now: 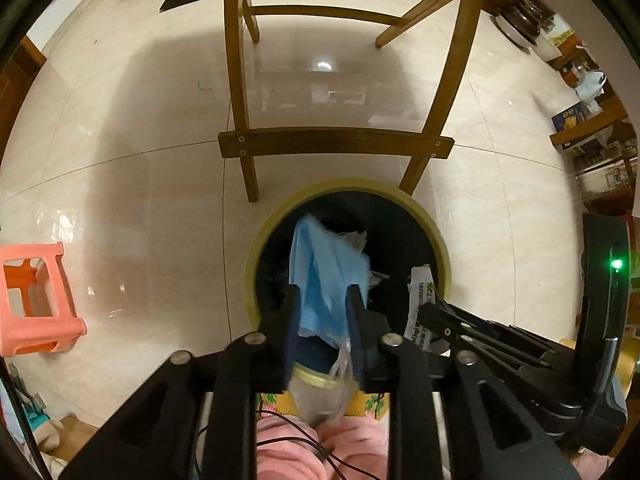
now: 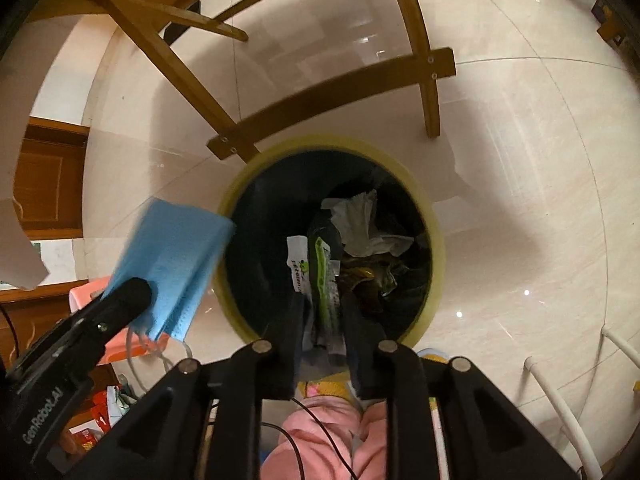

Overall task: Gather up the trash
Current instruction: 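Open both grippers to drop the mask and sachet into the bin, then raise both tools back toward the table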

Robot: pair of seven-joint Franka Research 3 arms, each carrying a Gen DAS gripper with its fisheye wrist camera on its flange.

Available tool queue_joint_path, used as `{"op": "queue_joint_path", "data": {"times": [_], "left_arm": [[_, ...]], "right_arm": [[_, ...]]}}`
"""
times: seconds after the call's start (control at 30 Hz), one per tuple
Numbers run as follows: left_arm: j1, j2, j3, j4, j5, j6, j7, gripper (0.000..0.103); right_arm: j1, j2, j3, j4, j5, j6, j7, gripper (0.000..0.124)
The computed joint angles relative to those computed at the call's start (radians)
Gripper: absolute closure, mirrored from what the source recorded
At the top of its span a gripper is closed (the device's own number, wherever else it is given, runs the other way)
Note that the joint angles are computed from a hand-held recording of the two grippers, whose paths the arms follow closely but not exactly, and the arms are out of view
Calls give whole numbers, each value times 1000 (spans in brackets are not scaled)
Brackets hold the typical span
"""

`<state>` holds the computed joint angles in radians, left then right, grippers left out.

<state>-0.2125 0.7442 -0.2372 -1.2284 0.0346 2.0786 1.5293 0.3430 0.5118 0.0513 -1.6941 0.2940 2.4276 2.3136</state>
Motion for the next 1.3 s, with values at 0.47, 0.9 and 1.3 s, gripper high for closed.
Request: {"op": "queue_joint_path", "data": {"times": [0.47,0.9,1.3], "left_arm": [[-1,-5,6,-21,31,60,13,24],[5,-73,8,17,31,-24,31,13],[17,-93,11,299,-14,-319,77,12]], "right_arm": [[6,6,-12,-33,-1,60,50,80],[30,-70,-39,-32,-93,18,165,77],[34,-199,-33,59,-177,-156,274,77]]}}
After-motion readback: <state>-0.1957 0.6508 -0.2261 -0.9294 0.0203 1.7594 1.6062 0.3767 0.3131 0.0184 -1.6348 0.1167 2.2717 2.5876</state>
